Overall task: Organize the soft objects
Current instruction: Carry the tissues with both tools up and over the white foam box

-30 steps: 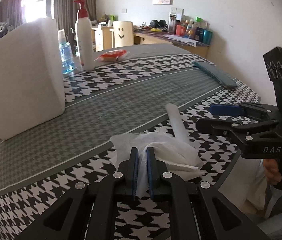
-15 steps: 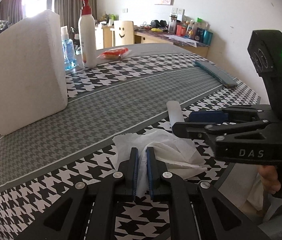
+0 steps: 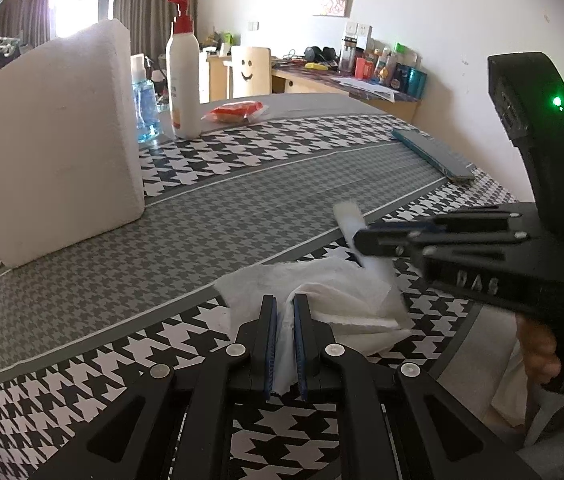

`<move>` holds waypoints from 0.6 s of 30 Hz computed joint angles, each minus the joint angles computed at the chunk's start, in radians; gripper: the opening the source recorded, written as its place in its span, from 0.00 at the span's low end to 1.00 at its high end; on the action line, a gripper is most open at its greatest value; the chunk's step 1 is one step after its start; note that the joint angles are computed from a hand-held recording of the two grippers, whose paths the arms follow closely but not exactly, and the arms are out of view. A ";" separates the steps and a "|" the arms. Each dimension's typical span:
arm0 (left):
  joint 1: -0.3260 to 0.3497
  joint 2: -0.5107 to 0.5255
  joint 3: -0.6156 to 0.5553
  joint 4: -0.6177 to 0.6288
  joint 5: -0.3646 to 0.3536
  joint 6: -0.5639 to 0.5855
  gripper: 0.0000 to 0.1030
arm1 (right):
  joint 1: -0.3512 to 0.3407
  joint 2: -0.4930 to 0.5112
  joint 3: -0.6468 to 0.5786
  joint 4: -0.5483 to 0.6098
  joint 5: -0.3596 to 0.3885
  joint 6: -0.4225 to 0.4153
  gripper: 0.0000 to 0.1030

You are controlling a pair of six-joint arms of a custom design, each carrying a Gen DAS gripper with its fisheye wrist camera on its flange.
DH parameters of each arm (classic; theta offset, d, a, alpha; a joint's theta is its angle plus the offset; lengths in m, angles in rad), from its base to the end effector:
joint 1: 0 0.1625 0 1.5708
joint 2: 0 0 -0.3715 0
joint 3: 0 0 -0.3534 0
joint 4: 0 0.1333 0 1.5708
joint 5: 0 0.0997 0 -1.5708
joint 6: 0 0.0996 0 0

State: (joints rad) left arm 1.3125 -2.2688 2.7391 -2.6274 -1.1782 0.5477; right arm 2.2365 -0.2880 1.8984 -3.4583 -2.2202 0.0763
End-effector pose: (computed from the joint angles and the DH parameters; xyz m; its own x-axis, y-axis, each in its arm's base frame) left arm 0.1120 -0.2470 0.2655 -0.6980 0.4461 -0.5602 0.6750 0.6712 -0.3064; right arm 0.3414 -0.3165 -0.1341 -0.7717 -0.3031 0.5591 -0.5368 0.7819 -0.3171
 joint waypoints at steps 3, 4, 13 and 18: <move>-0.005 -0.029 0.000 0.019 0.001 -0.005 0.09 | 0.002 -0.010 0.016 -0.050 -0.001 -0.017 0.11; -0.008 -0.040 -0.001 0.026 0.001 -0.010 0.09 | 0.002 -0.016 0.026 -0.071 0.011 -0.021 0.11; -0.015 -0.100 -0.022 0.071 -0.011 -0.028 0.09 | 0.024 -0.036 0.048 -0.191 -0.005 -0.077 0.11; -0.035 -0.139 -0.037 0.103 -0.012 -0.044 0.09 | 0.039 -0.036 0.046 -0.218 0.007 -0.105 0.11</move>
State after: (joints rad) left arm 1.2775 -2.4081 2.7018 -2.5246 -1.1900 0.5033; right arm 2.2752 -0.3243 1.9445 -3.6766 -2.2130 -0.0288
